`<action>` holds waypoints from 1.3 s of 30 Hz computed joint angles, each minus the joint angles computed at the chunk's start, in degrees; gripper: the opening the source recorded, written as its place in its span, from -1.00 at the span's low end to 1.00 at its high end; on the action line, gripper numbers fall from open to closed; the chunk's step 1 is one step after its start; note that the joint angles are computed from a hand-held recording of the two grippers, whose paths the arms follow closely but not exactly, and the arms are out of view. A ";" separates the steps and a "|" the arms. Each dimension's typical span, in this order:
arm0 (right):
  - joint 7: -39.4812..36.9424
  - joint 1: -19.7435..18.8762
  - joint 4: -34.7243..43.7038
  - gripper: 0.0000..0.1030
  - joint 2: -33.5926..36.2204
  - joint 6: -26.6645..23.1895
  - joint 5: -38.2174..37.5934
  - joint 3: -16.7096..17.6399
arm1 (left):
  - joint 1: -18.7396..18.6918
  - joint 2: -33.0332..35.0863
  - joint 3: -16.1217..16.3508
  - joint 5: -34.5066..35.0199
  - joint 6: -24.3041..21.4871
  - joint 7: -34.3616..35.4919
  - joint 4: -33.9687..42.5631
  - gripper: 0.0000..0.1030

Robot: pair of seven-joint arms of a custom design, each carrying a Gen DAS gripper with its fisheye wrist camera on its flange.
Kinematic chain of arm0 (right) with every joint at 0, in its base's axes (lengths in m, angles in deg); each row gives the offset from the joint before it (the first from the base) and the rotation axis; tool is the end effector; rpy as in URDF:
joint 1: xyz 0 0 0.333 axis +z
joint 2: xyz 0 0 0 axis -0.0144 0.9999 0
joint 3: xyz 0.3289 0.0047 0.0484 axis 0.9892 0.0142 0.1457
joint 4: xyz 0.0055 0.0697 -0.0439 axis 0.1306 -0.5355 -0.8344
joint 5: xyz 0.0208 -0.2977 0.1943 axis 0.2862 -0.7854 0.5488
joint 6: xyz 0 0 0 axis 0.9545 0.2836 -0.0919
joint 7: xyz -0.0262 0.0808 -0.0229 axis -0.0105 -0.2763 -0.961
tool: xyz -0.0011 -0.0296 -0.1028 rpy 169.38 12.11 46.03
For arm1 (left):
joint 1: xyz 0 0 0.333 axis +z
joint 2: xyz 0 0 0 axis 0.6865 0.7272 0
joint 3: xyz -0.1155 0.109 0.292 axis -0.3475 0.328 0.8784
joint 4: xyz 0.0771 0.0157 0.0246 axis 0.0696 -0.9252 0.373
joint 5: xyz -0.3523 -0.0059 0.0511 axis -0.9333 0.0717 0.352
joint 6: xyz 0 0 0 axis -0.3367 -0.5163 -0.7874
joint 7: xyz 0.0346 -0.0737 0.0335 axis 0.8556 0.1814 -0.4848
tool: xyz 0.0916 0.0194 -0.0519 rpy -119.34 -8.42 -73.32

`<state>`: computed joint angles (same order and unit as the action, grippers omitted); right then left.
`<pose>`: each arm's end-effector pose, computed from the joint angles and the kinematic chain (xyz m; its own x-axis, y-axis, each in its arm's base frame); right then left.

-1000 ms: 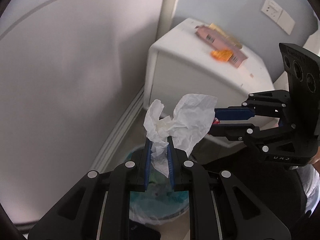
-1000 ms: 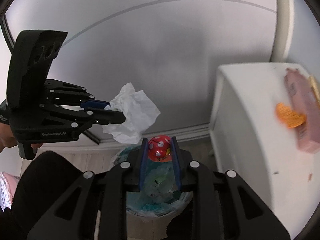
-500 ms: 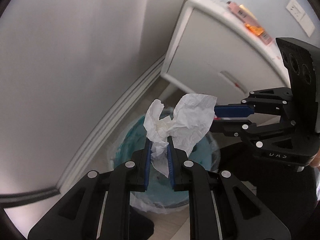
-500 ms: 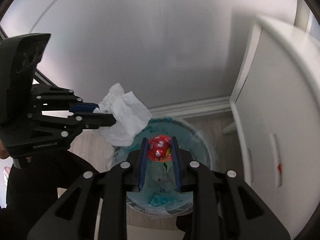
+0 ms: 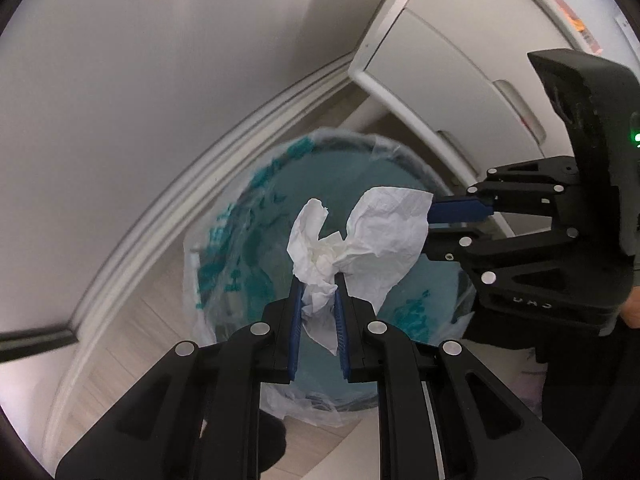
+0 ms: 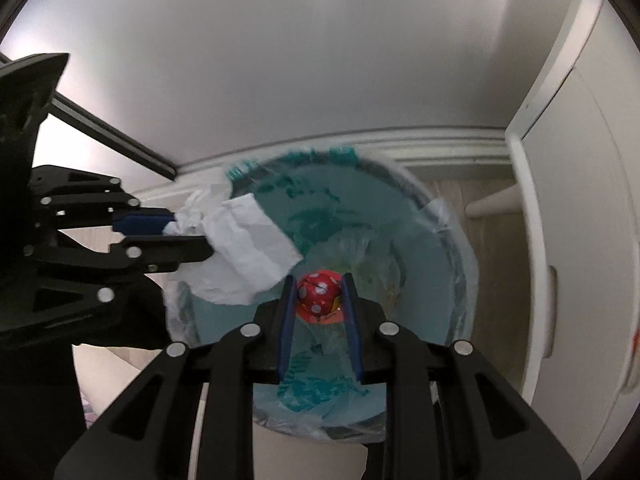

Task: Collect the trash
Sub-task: 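Carry the tissue and red candy over the bin with both tools, then open both tools to drop the tissue and candy into the bin, then move both tools back over the nightstand toward the pink box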

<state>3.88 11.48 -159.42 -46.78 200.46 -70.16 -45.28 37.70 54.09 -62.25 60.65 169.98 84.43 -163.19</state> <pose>0.6302 0.2680 0.3369 0.6078 -0.7331 -0.3052 -0.7931 -0.5802 -0.1855 0.5928 -0.1567 0.3042 -0.1750 -0.9489 0.2627 -0.9673 0.1160 -0.2254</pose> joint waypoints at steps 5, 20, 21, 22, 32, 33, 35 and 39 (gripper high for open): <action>-0.42 0.19 1.74 -0.55 2.81 -1.52 -0.70 -0.07 | 1.13 2.10 -0.43 -1.41 -0.20 1.37 0.27 -0.74; 0.38 2.88 2.20 0.44 3.80 1.91 -8.02 -1.07 | -0.28 3.55 1.11 0.76 0.88 0.50 0.39 -0.09; 0.37 3.02 1.92 0.56 3.43 2.29 -8.53 -1.18 | -0.78 3.38 1.56 1.52 1.30 -0.16 0.19 0.12; 0.24 3.13 1.58 0.62 3.02 2.80 -9.03 -1.26 | -0.99 3.02 1.80 2.04 1.85 -0.59 -0.17 0.29; -5.05 -0.41 -6.50 0.72 -6.25 10.26 -5.26 0.87 | -0.75 -2.21 -0.08 1.85 9.35 1.05 -4.52 0.89; -6.30 -1.20 -6.28 0.72 -6.42 10.60 -4.21 0.97 | -0.84 -2.89 -0.15 1.88 9.58 1.16 -4.71 0.89; -7.49 -1.90 -7.82 0.72 -7.97 12.98 -1.80 1.41 | -1.27 -4.47 -0.03 2.34 10.40 1.37 -5.21 0.89; -10.41 -3.85 -9.53 0.72 -12.83 14.43 3.42 1.68 | -1.45 -7.18 -0.18 2.77 10.72 2.19 -5.39 0.89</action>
